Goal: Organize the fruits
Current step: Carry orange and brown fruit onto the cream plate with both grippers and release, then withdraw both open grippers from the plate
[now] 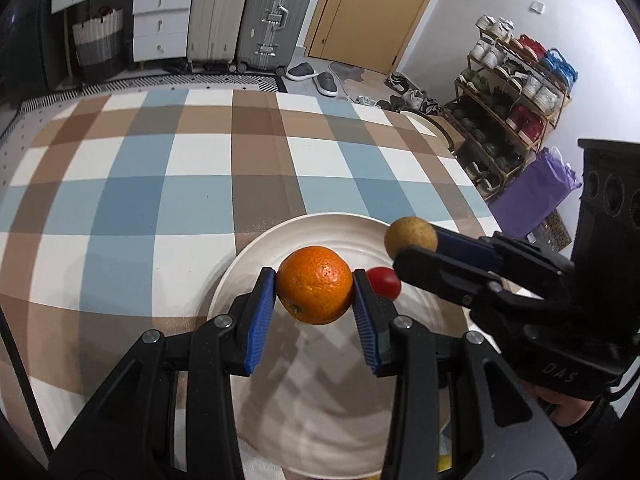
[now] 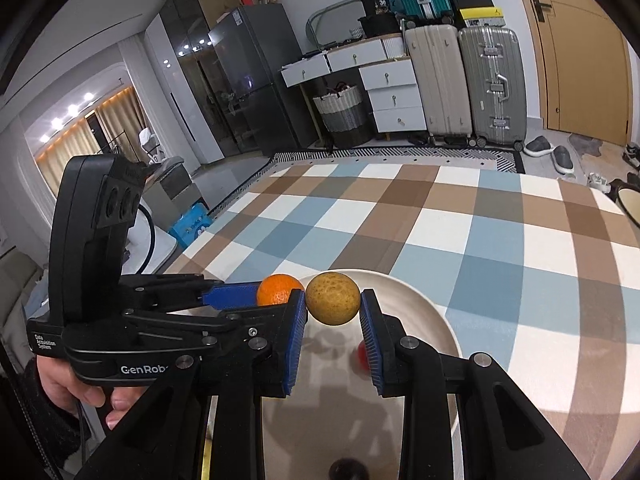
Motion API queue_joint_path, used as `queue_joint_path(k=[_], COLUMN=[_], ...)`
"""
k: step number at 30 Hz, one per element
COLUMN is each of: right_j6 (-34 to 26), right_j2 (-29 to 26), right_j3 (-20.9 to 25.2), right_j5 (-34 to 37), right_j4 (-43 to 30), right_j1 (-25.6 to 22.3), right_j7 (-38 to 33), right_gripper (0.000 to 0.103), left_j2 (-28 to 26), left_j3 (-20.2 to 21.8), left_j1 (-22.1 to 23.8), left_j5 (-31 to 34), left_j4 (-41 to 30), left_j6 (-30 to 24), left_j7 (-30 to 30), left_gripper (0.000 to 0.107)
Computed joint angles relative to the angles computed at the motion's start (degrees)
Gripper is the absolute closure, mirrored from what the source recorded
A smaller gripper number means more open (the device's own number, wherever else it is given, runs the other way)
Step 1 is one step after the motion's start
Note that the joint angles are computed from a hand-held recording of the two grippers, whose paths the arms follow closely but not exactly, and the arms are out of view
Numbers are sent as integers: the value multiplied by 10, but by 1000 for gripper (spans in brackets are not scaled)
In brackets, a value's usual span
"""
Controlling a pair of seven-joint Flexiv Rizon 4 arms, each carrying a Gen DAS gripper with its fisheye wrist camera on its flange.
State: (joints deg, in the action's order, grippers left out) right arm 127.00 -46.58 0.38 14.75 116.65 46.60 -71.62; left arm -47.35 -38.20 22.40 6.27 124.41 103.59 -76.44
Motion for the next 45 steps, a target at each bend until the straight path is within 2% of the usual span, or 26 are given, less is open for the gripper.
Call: queue_joint_path(k=[7,14,16,18,20,21,28,32,35,37,39,41,43,45], right_j6=[-24,-53,-53,-43,-18,-8,57,96,119,129,141,148,165,183], right_j2=[-23,-28,-27,-25,-21,-19,19,44,64,75,88,102,109,112], right_j3=[33,2,-16,-28,-24,-20,-7,13,22,29,37,39,51,63], right_j5=[-60,-55,-38,-20,-10,-6,64,106,147,170,196,236,263,290], right_j4=[-20,-28,-26,-19,-6,-1,54,84,103,110,119,124,126,126], right_j1=[-55,-30,-11,3,3,1,27,38,59,70,85,109,120,131], right_j7=[33,48,48,46,44,42,14,0,-20,-34,-50,-77,-94,-113], right_gripper=[75,74,66,53,52,52,51,50,49,45,38,37,30,21], left_j2=[-25,-34,-27,-29,-32,-33,27,75,117,143,170,195,224,245], left_j3=[-6,-10,-3,-12,-28,-36,-27,-5,30,46,67,97,144,161], left_j1=[2,2,-5,7,24,33,42,38,21,16,4,-18,-61,-68], left_j5=[-3,-4,-8,-3,6,12,42,64,79,93,102,106,93,110], left_j4=[-24,-28,-27,-21,-12,-6,45,86,122,146,169,192,215,232], left_j6=[-12,-6,-5,0,8,14,53,93,132,154,175,203,233,246], left_j7=[22,31,27,26,23,21,-19,-57,-92,-113,-134,-153,-166,-183], left_gripper=[72,72,71,64,44,39,37,35,34,34,27,25,22,20])
